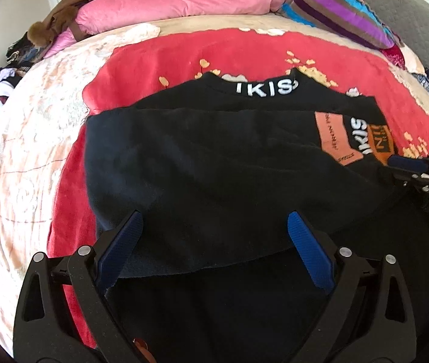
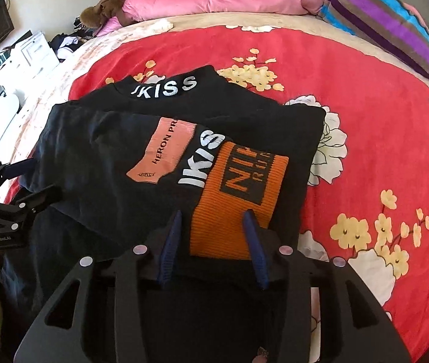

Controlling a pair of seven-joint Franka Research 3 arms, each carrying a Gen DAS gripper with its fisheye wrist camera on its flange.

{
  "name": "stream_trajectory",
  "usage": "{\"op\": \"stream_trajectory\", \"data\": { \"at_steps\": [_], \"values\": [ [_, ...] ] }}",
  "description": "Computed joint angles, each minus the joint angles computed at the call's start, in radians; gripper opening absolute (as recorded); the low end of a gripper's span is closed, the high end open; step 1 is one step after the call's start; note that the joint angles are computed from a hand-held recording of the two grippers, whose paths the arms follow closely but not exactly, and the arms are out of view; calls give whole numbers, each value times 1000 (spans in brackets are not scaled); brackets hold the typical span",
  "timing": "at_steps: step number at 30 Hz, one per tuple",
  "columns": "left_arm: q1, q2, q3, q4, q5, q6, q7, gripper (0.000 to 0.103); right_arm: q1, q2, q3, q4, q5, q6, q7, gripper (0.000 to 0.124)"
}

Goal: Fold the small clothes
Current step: 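Lower the second sleeve onto the sweatshirt back with the right gripper and open, then move both grippers to the hem of the black sweatshirt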

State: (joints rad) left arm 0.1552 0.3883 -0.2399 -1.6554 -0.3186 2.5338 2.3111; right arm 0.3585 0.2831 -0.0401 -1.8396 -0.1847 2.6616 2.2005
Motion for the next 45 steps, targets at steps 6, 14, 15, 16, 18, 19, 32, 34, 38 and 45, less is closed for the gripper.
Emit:
{"op": "stream_trajectory", "data": {
  "at_steps": [6,14,15,16,18,19,32,34,38,45],
  "values": [
    [13,-2,-8,12,-44,-20,7,90,-2,-23,-6,-20,-1,46,16,53],
    [10,-30,-2,-11,-63,11,21,92,5,-46,-17,-39,-46,92,59,70],
    [8,-36,0,-18,-61,17,21,92,9,-50,-22,-41,-61,97,77,78],
    [9,-44,-1,-26,-65,24,26,92,11,-55,-25,-46,-72,109,91,78],
    [11,-60,-2,-41,-75,40,38,93,12,-63,-28,-49,-94,120,109,78],
    [12,-69,-3,-50,-82,51,43,93,15,-66,-31,-49,-109,118,120,78],
    [1,-179,13,-140,-193,120,114,94,-12,-181,3,-139,-231,133,235,79],
    [-6,-200,24,-159,-203,134,118,94,-23,-207,16,-164,-248,134,252,79],
    [-14,-252,46,-212,-237,147,143,94,-50,-257,48,-212,-273,128,284,79],
    [-37,-310,100,-279,-234,150,140,94,-98,-338,109,-290,-301,111,341,92]
  ]
}}
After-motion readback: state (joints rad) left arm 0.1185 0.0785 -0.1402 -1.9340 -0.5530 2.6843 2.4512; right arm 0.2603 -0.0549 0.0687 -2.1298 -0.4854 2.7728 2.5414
